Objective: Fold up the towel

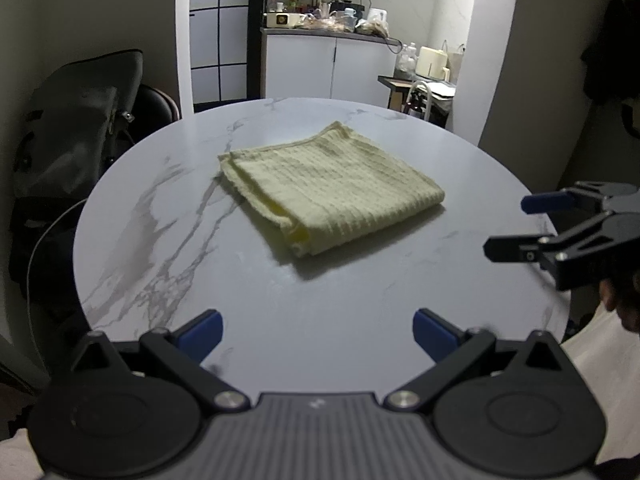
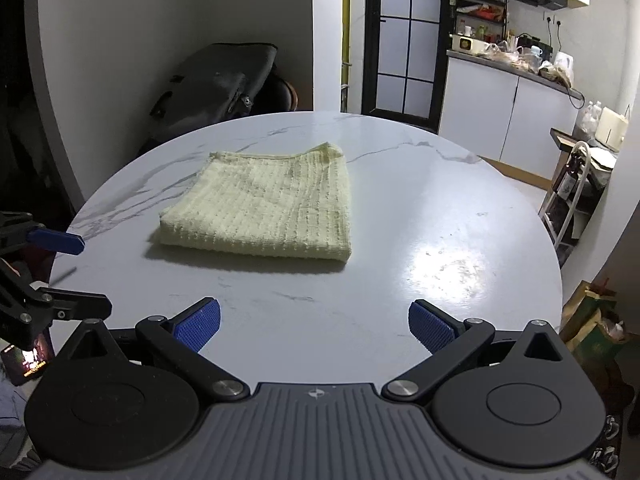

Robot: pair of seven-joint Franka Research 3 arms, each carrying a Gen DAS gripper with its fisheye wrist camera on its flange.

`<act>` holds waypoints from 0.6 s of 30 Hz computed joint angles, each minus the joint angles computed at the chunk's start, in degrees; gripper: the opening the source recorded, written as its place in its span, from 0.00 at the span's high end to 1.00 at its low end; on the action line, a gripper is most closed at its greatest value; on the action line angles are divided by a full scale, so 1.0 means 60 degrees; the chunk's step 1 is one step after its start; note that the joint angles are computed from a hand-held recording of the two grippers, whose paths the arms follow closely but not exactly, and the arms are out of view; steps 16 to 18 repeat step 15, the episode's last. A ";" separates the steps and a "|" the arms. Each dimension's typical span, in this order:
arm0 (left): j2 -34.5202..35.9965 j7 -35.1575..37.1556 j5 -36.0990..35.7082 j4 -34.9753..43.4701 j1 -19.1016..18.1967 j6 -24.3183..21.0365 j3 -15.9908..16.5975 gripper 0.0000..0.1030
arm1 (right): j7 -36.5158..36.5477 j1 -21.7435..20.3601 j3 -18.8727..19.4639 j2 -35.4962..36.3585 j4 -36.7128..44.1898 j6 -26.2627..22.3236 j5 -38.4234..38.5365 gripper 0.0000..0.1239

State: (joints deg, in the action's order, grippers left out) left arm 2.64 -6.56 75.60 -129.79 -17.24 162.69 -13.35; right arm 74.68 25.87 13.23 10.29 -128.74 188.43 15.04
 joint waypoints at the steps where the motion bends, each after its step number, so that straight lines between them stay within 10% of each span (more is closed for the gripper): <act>1: -0.0007 -0.0009 -0.0007 -0.0009 0.0000 -0.0010 0.0003 0.00 | 0.0005 0.0066 -0.0072 0.0004 -0.0006 -0.0005 -0.0003 0.17; 11: -0.0006 -0.0055 0.0070 0.0033 0.0009 -0.0120 0.0016 0.00 | -0.0120 -0.1081 0.1125 0.0071 -0.0011 -0.0081 -0.0029 0.17; 18: -0.0075 -0.0102 0.0233 0.0009 0.0001 -0.0323 -0.0005 0.00 | 0.0029 -0.0554 0.0622 0.0084 0.0086 -0.0082 0.0090 0.17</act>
